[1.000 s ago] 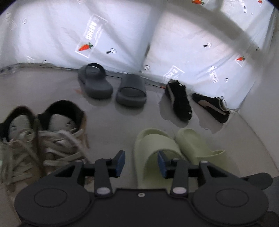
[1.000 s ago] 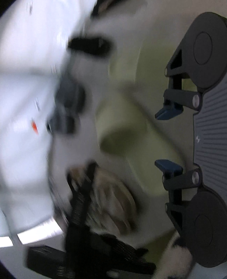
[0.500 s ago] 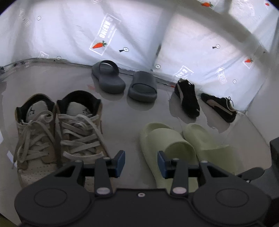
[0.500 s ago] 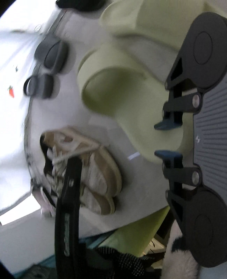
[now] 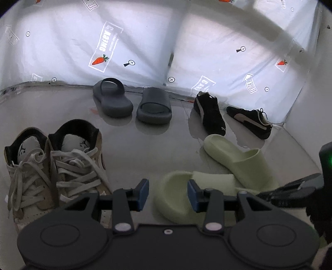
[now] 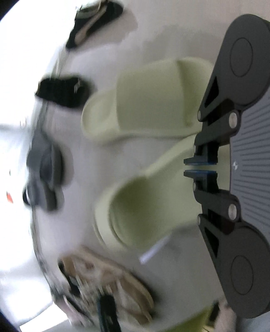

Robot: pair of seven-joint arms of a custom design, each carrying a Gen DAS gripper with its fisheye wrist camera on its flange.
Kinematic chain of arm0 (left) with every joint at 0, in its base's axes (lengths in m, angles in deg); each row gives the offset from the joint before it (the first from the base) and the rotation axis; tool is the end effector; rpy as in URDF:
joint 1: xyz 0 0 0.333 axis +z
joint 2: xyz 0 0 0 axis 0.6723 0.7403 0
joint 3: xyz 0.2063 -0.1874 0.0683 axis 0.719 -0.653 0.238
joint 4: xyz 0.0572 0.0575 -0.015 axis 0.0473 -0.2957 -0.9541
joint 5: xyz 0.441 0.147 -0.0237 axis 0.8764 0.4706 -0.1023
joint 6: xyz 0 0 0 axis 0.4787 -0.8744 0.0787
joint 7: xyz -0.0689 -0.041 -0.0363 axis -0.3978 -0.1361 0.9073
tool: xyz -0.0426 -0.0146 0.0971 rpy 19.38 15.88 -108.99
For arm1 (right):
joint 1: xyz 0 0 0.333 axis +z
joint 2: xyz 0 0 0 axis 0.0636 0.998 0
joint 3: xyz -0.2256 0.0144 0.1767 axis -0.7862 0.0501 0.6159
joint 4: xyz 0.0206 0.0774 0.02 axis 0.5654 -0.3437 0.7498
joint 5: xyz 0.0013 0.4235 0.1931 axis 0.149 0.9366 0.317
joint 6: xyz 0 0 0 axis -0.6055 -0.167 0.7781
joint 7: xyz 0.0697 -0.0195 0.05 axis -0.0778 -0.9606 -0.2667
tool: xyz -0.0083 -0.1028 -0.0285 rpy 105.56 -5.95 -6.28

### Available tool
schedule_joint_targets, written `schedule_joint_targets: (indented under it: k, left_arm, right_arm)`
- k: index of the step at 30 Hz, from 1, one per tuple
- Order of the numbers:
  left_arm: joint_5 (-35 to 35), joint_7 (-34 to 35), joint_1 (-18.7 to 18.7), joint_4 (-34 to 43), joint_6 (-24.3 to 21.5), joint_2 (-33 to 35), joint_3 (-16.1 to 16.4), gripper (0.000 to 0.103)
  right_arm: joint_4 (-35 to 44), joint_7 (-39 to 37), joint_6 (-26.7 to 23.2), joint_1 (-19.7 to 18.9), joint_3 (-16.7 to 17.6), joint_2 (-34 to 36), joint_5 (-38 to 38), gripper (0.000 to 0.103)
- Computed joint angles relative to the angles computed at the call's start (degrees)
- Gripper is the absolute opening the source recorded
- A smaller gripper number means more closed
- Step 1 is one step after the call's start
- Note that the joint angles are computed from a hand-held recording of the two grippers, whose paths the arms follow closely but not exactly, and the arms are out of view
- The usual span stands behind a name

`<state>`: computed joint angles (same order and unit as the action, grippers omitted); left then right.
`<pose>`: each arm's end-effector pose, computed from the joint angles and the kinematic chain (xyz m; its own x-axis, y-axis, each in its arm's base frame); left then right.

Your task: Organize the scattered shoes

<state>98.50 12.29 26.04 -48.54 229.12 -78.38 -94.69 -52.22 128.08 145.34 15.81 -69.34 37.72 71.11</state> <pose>0.5394 -0.3618 0.4676 -0.2820 -0.9370 0.2061 -0.6592 0.0332 -0.7512 0.5549 0.1489 0.4185 0.1496 -0.9881 -0.0352 -0.8613 -0.1127 -0.4954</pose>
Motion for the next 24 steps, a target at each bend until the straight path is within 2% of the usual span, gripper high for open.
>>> schedule_joint_targets:
  k: [1,3,4,5,7,8,9,12,13,14,15,16,18,19,21,23,24]
  left_arm:
    - [0.21,-0.24,0.10,-0.02,-0.14,-0.07,0.07,0.042]
    - [0.17,-0.71,0.28,-0.09,-0.36,-0.19,0.17,0.042]
    - [0.21,-0.96,0.37,-0.14,-0.42,-0.24,0.21,0.042]
    - [0.25,-1.09,0.42,-0.16,-0.44,-0.28,0.20,0.042]
    - [0.07,-1.16,0.53,-0.42,-0.46,-0.56,0.25,0.042]
    - [0.06,-1.22,0.58,-0.50,-0.49,-0.66,0.21,0.042]
    - [-0.22,-1.00,0.57,-0.83,-0.43,-0.95,0.20,0.042]
    - [-0.33,-1.14,0.75,-1.58,-0.41,-1.69,-0.01,0.042]
    - [0.07,-1.65,0.91,-1.77,-0.40,-1.91,-0.14,0.042]
    - [0.51,-2.23,1.08,-1.96,-0.38,-2.12,-0.27,0.042]
    - [0.94,-2.81,1.25,-2.14,-0.37,-2.33,-0.40,0.042]
    - [1.30,-3.75,1.45,-2.47,-0.34,-2.63,-0.54,0.042]
    - [2.01,-5.48,1.79,-2.68,-0.38,-2.76,-0.84,0.042]
    - [2.37,-6.31,1.92,-2.74,-0.40,-2.78,-0.96,0.042]
    - [2.46,-6.83,1.91,-2.71,-0.45,-2.73,-1.03,0.042]
    - [2.52,-7.32,1.82,-2.64,-0.50,-2.62,-1.11,0.042]
    - [2.24,-7.02,1.62,-2.55,-0.49,-2.48,-1.12,0.042]
  right_arm:
    - [0.24,2.14,-0.04,-0.80,0.54,0.21,-1.54,0.019]
    - [-0.92,9.20,2.76,-2.50,1.75,-1.22,-4.13,0.032]
    - [-1.95,9.79,5.11,-1.36,0.71,-2.13,-1.35,0.043]
    - [-2.43,8.93,6.38,-0.29,-0.18,-2.48,1.38,0.049]
    - [-4.00,1.97,12.57,6.85,-5.29,-3.13,16.54,0.071]
    - [-3.60,-2.28,13.72,9.80,-7.27,-2.48,22.15,0.073]
    - [-2.99,-7.03,14.52,12.46,-8.95,-1.75,28.13,0.074]
    - [0.53,-13.26,13.50,14.38,-9.21,2.48,34.33,0.073]
    - [0.97,-14.61,13.10,13.70,-8.40,2.96,36.05,0.066]
    - [2.48,-18.99,11.05,15.00,-9.59,4.34,41.78,0.056]
    - [3.95,-23.61,7.47,16.44,-11.33,5.34,48.00,0.032]
    - [4.42,-25.16,5.68,15.98,-11.07,5.63,50.20,0.024]
    - [4.11,-32.40,0.56,15.55,-11.05,4.57,54.64,0.020]
    - [4.10,-33.10,-0.34,14.93,-10.53,4.41,55.13,0.018]
    - [3.25,-36.49,-5.27,13.88,-10.16,3.08,57.47,0.017]
    - [1.90,-37.77,-7.39,12.64,-9.10,1.60,58.30,0.017]
    - [0.76,-37.51,-7.46,11.61,-8.12,0.16,56.36,0.022]
